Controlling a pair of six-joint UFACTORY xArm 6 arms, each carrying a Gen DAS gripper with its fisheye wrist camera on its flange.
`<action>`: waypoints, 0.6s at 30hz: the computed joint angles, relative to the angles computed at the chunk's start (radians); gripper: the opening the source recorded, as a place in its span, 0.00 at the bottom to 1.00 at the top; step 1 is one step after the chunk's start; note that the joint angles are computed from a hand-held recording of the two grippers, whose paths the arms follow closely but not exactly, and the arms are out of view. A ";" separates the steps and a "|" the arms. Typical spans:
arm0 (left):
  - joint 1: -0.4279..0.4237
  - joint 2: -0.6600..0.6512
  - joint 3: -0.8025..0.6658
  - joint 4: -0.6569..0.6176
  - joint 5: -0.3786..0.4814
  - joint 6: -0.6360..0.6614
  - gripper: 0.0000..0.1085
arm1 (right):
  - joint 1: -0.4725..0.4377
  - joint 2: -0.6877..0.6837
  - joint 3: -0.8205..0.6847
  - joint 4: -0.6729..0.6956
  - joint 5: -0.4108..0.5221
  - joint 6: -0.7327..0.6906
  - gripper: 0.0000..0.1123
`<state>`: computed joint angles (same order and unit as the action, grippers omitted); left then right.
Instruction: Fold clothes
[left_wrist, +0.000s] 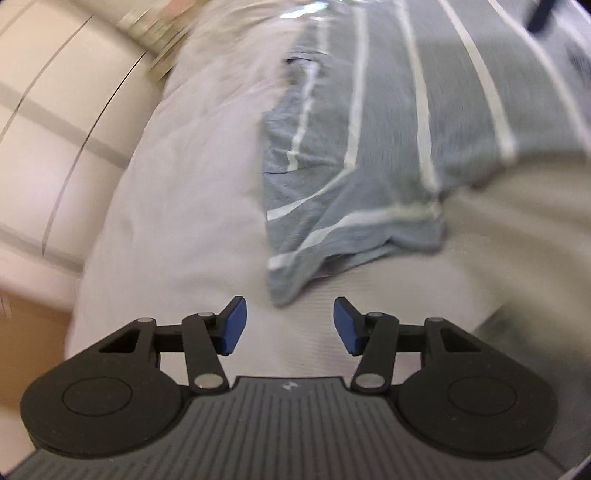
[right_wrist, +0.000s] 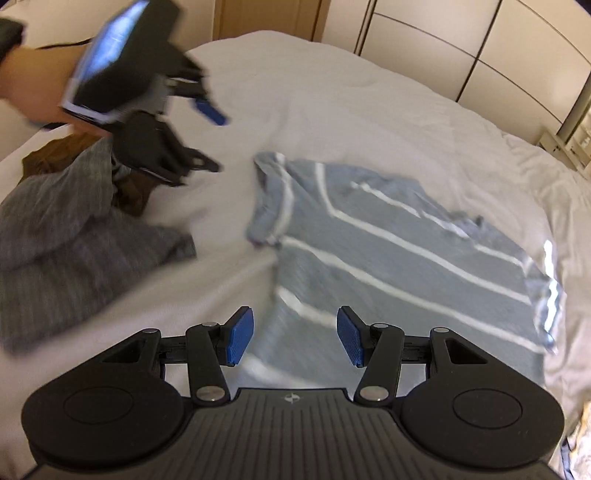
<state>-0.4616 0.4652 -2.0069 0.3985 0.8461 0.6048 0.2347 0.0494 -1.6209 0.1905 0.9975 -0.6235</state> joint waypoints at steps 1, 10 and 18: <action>0.014 0.010 0.014 -0.011 -0.042 0.074 0.44 | 0.020 0.023 -0.020 -0.012 -0.005 0.018 0.47; 0.093 0.091 0.018 -0.179 -0.198 0.494 0.35 | 0.094 0.181 -0.135 -0.065 -0.033 0.089 0.47; 0.117 0.059 0.199 -0.446 -0.437 1.080 0.26 | 0.116 0.235 -0.124 -0.074 -0.076 0.060 0.47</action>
